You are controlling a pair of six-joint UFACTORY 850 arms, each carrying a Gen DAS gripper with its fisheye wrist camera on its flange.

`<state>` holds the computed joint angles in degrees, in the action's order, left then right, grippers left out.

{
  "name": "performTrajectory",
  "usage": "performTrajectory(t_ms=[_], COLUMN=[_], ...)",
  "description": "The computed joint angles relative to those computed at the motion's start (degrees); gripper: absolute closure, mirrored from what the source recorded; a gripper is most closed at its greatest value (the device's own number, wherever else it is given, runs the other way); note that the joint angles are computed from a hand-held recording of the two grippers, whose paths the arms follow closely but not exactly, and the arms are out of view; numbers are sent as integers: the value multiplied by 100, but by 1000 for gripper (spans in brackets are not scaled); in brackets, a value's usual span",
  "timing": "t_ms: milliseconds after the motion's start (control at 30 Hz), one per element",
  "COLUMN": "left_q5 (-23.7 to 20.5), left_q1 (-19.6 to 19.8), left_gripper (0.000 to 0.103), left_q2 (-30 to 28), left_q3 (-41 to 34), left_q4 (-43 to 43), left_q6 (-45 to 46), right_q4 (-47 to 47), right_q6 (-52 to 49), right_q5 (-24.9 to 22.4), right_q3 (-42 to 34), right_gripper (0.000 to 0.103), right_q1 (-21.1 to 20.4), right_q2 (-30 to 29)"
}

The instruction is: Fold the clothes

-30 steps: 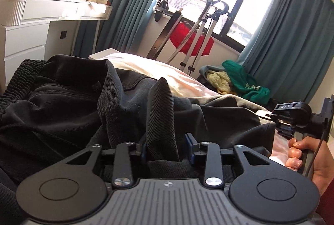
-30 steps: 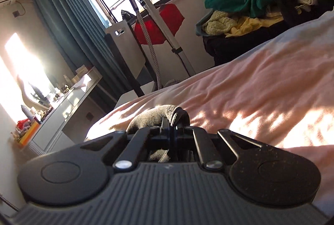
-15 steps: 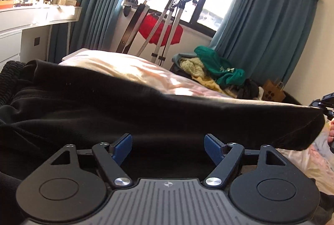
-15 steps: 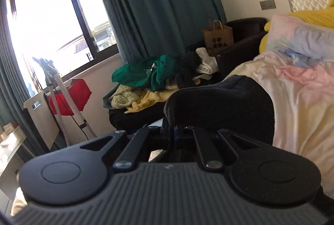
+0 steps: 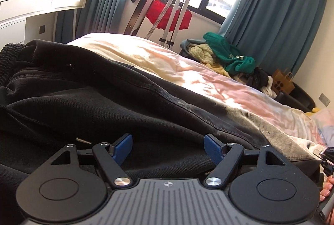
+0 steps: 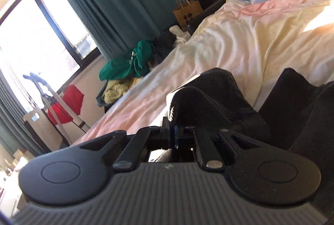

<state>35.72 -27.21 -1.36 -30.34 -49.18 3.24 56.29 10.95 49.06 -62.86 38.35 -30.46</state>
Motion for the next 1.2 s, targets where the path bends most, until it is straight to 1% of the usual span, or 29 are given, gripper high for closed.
performTrajectory(t_ms=[33, 100, 167, 200, 267, 300, 367, 400, 433, 467, 500, 567, 667, 733, 767, 800, 833, 900, 933, 967, 1000, 1033, 1067, 1133, 1200], left_q5=[24, 3, -33, -51, -48, -43, -30, -25, -21, -16, -12, -12, 8, 40, 66, 79, 91, 118, 150, 192, 209, 215, 206, 189, 227], left_q1=[-10, -4, 6, 11, 2, -5, -19, -24, -29, -34, -39, -47, -46, -54, -62, -58, -49, -28, -22, -18, -9, 4, 22, 52, 32], left_gripper=[25, 25, 25, 25, 25, 25, 25, 25, 25, 25, 25, 25, 25, 25, 25, 25, 26, 26, 26, 26, 26, 26, 26, 26, 27], left_q2=[-12, -28, -40, -46, -66, -77, -91, -97, -105, -113, -121, -151, -243, -309, -342, -365, -374, -383, -381, -377, -370, -362, -354, -338, -324], left_q3=[-19, -35, -48, -54, -67, -73, -78, -76, -74, -72, -70, -80, -141, -186, -210, -226, -229, -224, -211, -193, -182, -174, -170, -161, -147], left_q4=[-3, -55, -120, -153, -198, -218, -226, -209, -197, -186, -174, -163, -156, -182, -220, -237, -231, -198, -190, -186, -182, -177, -143, -66, -64], left_q6=[-30, -26, -4, 8, 52, 76, 92, 68, 44, 20, -4, -34, -7, 47, 109, 149, 147, 104, 97, 98, 87, 70, 22, -80, -73], right_q4=[25, 68, 351, 323, -312, -723, -1640, -2156, -2663, -2948, -3000, -3043, -3247, -3635, -3774, -3685, -3355, -2457, -2264, -2136, -2103, -2088, -2209, -1997, -1532], right_q6=[9, -61, -228, -5, 1058, 1657, 2857, 3456, 4056, 4567, 4842, 5336, 6556, 7073, 7063, 6814, 6511, 6018, 5744, 5230, 4631, 4031, 3432, 2232, 1215], right_q5=[108, 168, -129, -357, -686, -727, -666, -511, -311, -2, 272, 816, 1203, 1249, 1021, 670, 472, 316, 215, -103, -578, -1080, -1514, -1862, -1761], right_q3=[11, 22, -28, 8, 231, 340, 503, 578, 659, 756, 812, 905, 903, 761, 673, 596, 551, 431, 326, 163, 0, -182, -371, -728, -974], right_gripper=[96, 96, 94, 94, 93, 92, 80, 58, 33, 26, 24, 24, 24, 24, 24, 24, 25, 25, 29, 36, 61, 90, 95, 95, 95], right_q1=[24, 52, 31, -12, -145, -211, -366, -434, -508, -539, -551, -570, -741, -949, -1048, -1099, -1105, -1065, -1098, -1187, -1281, -1391, -1488, -1564, -1529], right_q2=[42, 93, 64, 47, 81, 114, 158, 140, 117, 85, 52, -27, -222, -373, -391, -357, -343, -352, -357, -322, -251, -187, -148, -113, -93])
